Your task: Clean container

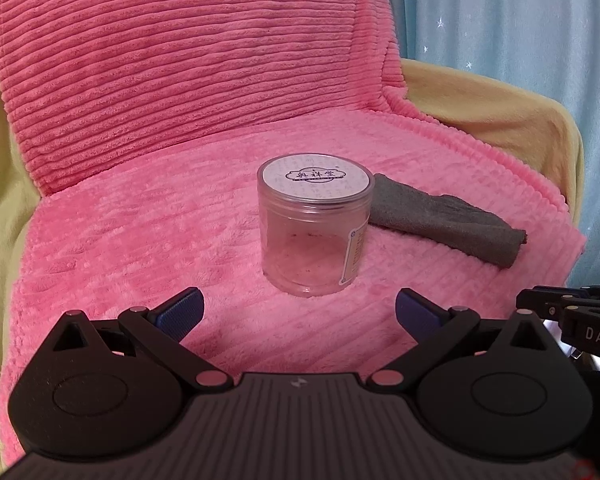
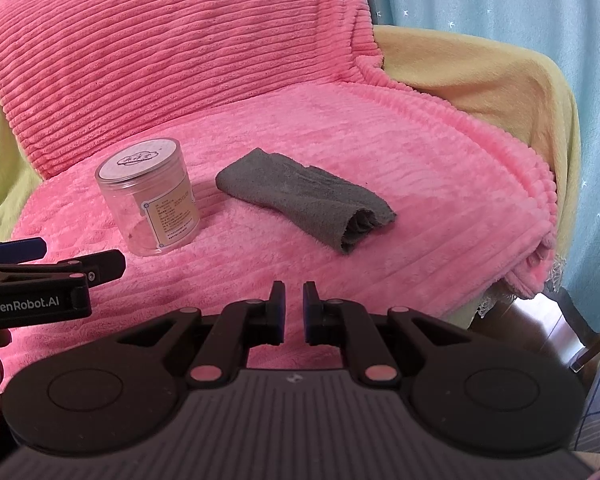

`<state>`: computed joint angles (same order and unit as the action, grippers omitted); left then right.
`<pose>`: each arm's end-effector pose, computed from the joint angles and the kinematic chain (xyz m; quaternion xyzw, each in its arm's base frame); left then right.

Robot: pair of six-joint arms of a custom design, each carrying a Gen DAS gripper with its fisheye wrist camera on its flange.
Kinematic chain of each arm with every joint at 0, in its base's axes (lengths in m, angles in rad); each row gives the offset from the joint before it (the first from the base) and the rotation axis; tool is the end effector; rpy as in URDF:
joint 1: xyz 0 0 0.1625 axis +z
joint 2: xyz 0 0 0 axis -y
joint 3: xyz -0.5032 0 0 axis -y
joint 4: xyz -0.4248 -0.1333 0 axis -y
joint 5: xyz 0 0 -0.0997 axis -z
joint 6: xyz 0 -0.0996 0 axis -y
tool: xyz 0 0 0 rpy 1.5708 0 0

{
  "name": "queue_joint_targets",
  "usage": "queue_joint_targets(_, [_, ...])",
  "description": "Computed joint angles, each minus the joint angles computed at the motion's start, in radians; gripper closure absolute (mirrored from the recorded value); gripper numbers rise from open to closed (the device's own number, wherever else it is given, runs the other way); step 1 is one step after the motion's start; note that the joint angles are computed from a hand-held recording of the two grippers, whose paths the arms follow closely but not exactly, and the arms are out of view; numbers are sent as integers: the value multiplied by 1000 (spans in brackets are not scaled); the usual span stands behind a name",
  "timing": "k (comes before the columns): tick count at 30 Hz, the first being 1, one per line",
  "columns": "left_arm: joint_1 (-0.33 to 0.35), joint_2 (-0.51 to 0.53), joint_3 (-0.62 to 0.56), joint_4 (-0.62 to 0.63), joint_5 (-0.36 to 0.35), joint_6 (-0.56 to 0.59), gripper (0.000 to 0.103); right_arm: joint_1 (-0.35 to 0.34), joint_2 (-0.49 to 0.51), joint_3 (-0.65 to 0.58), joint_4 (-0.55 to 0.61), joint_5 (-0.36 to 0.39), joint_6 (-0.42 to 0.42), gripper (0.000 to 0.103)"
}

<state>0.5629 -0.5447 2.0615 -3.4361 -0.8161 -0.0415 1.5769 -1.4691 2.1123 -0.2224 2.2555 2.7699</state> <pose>-0.3760 -0.4756 -0.0351 0.3688 0.8404 -0.3213 0.2333 0.0729 -0.4203 0.2858 -0.0309 -0.8107 0.4525 0.3701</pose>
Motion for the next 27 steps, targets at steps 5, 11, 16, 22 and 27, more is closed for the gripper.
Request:
queue_joint_targets(5, [0,0,1,0,2,2,0,-3,-3,0,3,-4,3,96])
queue_joint_targets(11, [1,-2,-2,7,0,4,0,-4,-5,2,2,-8,4,96])
queue_joint_targets(16, [1,-3,-1,6,-1,2,0,-8,-7,2,5,-13,7,96])
queue_joint_targets(22, [2,-3,-3,11,-3,1,0,-9,-9,1,11,-16,14,96])
queue_joint_targets(27, [4,-5,-2,14,-6,0,0,-11,-11,3,10,-19,15,96])
